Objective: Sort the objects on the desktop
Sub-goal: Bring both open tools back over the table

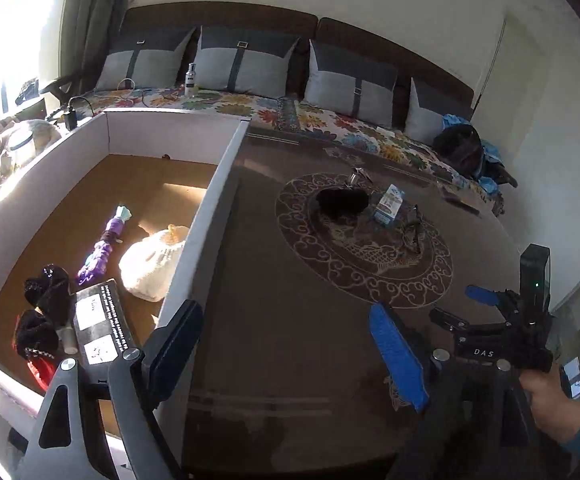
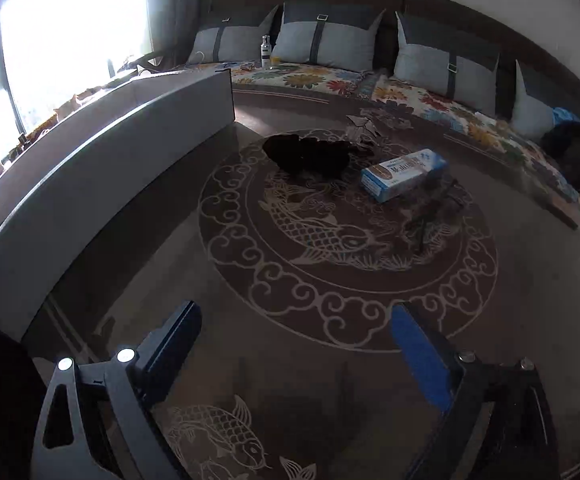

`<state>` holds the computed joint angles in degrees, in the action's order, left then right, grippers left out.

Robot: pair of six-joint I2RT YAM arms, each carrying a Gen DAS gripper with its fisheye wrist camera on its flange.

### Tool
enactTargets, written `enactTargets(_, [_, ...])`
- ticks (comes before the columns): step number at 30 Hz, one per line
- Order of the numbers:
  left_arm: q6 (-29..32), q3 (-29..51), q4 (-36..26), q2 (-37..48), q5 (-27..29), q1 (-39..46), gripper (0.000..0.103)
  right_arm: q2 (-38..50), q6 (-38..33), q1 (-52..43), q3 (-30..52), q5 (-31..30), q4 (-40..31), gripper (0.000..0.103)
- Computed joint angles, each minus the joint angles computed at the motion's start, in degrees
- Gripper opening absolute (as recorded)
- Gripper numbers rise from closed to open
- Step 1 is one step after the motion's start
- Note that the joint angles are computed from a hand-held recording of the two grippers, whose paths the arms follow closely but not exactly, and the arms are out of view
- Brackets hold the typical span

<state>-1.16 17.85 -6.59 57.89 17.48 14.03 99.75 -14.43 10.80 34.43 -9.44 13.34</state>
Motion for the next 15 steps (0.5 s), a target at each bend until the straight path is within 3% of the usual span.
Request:
enactTargets(4, [-10.79, -0.98, 12.65, 15.93, -11.52, -20.87, 0.092, 2.29, -5.69, -14.54, -5.28, -4.14, 5.81, 0.096])
enactTargets(7, [-15.3, 1.99, 20.16, 29.62, -16.56, -29.89, 0.092, 4.19, -7.77, -21.67, -6.51, -6.96, 9.31, 0.096])
enactTargets(12, [-17.98, 9.44, 23.08, 42.77, -22.96, -36.04, 0.092, 4.76, -6.06, -25.26, -3.22, -9.24, 5.72, 0.096])
enactTargets(15, [-19.01, 13.72, 22.9, 46.93, -23.4, -35.59, 0.092, 6.57, -5.42, -24.91, -1.86, -7.77, 5.69, 0.098])
